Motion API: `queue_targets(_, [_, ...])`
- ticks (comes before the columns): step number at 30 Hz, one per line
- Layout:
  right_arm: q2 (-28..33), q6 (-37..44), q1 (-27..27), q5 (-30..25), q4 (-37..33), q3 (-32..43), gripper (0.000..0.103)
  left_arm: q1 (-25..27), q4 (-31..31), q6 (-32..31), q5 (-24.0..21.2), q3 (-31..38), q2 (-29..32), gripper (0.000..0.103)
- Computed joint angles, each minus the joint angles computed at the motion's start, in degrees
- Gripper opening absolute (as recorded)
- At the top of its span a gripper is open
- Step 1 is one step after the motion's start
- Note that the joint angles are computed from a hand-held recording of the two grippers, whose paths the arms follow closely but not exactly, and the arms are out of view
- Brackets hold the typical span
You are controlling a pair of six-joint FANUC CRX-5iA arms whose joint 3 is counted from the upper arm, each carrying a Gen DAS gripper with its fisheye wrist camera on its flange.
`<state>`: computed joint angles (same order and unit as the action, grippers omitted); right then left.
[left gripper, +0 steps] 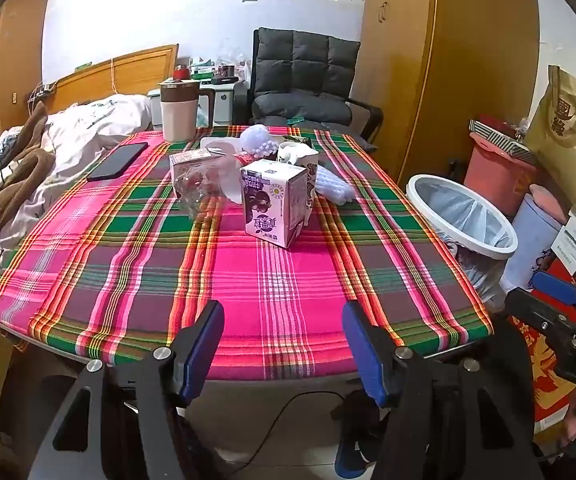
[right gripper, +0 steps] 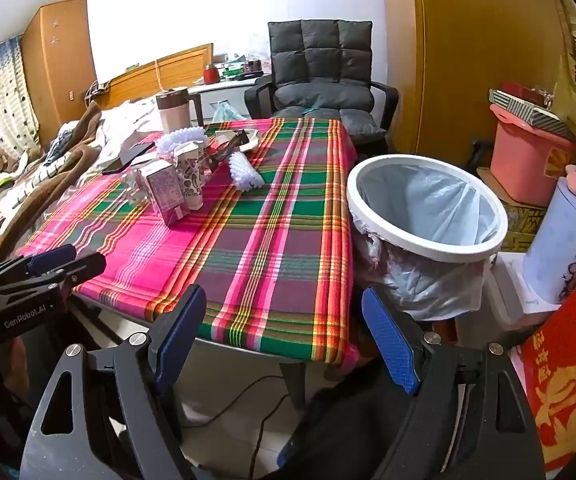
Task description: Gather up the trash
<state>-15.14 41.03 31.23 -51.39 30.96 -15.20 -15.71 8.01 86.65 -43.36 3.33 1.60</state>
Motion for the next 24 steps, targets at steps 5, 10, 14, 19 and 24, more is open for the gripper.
queue_targets(5, [0.09, 0.31, -0.05, -0.34, -0.4, 0.36, 0.081, 0.1, 0.15, -0.05, 0.42, -0.24, -0.06, 0.061])
queue_targets(10, [0.31, 0.67, -0.08, -0.57, -0.65, 0.63, 0.081, 0.22, 0.55, -0.38, 0.65, -0.66, -0.3, 0.061])
queue_targets(14, [0.34, 0.54, -0.02, -0.58, -0.51, 0.58, 0.081, 0.35, 0.88, -0.65, 0.84, -0.94, -0.44, 0.061])
queue_targets(19, [0.32, 0.63, 0.04, -0.59, -0.63, 0.56, 0.081, 0.41, 1.06, -0.86, 0.98, -1.15, -0.52, 0.061])
queue_targets(24, [0.34, 0.6, 0.03, -0.58, -0.62, 0.55, 0.081, 0.35, 0.81, -0.64, 1.04, -1.12, -0.53, 0.061])
